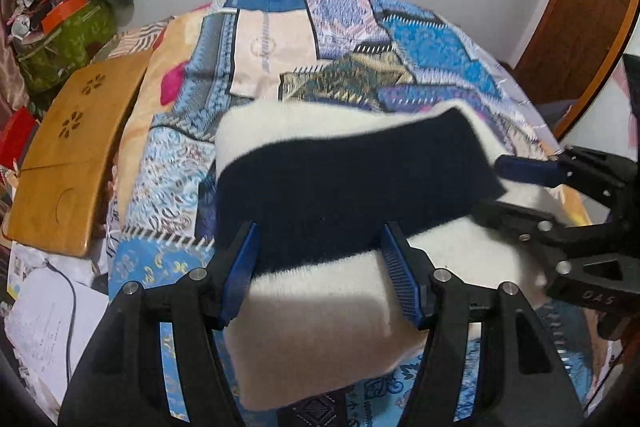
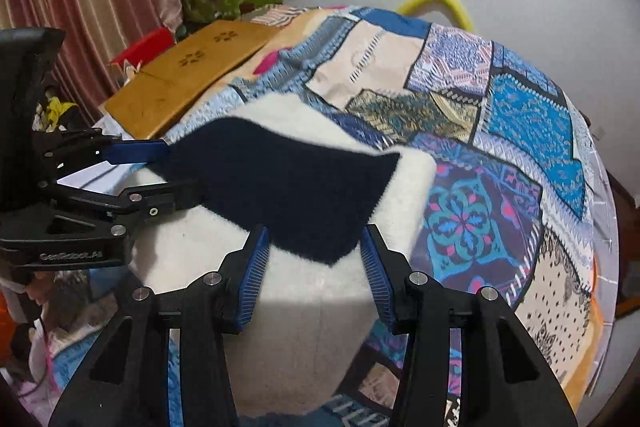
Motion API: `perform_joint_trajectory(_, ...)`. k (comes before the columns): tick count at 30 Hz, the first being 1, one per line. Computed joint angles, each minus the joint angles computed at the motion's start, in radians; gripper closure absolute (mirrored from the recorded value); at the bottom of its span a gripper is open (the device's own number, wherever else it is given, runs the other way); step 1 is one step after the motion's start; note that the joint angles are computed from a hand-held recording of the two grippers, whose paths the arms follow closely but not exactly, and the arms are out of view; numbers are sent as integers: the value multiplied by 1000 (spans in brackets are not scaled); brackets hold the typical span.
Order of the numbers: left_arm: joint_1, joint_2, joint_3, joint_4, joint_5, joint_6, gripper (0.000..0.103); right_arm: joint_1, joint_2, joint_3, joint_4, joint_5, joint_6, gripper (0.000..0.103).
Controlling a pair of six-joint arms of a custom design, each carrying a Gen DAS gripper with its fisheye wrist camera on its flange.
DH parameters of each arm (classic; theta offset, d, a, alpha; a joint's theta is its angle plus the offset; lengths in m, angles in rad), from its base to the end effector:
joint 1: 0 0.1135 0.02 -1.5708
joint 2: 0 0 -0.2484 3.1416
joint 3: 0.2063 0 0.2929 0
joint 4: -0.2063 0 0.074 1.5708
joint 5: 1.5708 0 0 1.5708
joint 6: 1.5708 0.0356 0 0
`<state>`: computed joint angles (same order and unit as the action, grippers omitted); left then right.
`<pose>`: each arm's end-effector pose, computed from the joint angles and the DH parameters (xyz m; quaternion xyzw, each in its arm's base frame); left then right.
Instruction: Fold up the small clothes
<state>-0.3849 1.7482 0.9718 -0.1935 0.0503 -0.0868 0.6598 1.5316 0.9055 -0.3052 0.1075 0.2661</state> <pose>0.3444 -0.1415 0.1096 0.1492 0.9432 -0.0925 0.2821 0.2734 0.2072 0.1546 -0.1688 0.9329 0.0945 0.3036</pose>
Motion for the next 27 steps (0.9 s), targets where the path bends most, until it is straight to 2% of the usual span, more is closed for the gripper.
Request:
perform_joint_trajectory(8, -54, -73, -93, 39, -102, 40, 40, 10, -116, -84, -21, 2, 34, 59)
perform_joint_trajectory(15, -31, -200, -172, 1, -97, 6, 40, 30, -284, -172, -70, 26, 93, 58)
perform_joint_trajectory(22, -40, -469, -268, -57, -144, -46, 40, 87, -493, -218, -125, 113, 143, 58)
perform_joint_trajectory(27, -55, -700, -311, -118, -151, -61, 40, 193, -638, -212, -155, 254, 153, 58)
